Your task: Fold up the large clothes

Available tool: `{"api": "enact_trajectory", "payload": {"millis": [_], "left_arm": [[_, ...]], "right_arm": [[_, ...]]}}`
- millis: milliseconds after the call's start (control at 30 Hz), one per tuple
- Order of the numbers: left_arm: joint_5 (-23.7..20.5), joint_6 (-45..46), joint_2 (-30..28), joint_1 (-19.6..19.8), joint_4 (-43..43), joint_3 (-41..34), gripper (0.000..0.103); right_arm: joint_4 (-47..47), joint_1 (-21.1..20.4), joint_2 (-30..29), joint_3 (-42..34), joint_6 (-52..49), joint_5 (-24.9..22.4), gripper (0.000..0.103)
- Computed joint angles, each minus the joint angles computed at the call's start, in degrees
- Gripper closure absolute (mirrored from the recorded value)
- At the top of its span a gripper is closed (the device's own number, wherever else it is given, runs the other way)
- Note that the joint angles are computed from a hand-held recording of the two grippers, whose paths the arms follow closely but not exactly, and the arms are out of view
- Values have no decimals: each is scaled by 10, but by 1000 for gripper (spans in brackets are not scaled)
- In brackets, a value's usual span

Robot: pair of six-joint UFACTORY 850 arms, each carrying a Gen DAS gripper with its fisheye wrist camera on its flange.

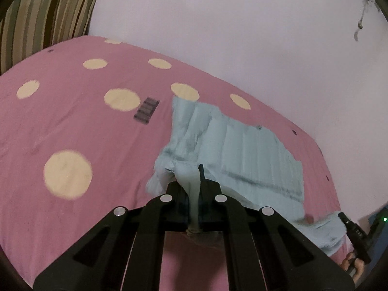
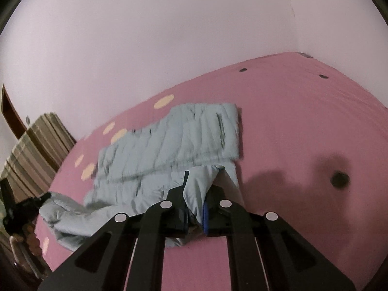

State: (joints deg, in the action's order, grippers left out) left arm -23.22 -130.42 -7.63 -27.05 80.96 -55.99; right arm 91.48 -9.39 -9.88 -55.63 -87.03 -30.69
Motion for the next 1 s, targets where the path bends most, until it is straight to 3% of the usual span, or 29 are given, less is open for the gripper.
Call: {"api": "enact_trajectory", "payload": {"millis": [200,433,633,833,933,967,1000], "left_arm": [[10,113,-104,51,-75,-115,98],[8,291,-228,85,-220,-230,98],[7,371,-292,98,-292,-275,98],[-21,369,-299,89,-268,-288,96],[-10,330,-277,89,-240,-268,80],[-7,302,-266,88,-219,-257,63],[-5,282,-258,87,-202,-250,49]], "right_arm": [[-37,27,-99,-126,79,28,96],[-183,51,-230,-256,261,51,96],[-240,64,-287,-294,318,67,96],[-210,61,-283,-286,294,61,92],[-174,53,-268,-273,260,53,66],[-153,51,-258,-263,240,60,51],[-128,50,-248,-254,214,69,43]]}}
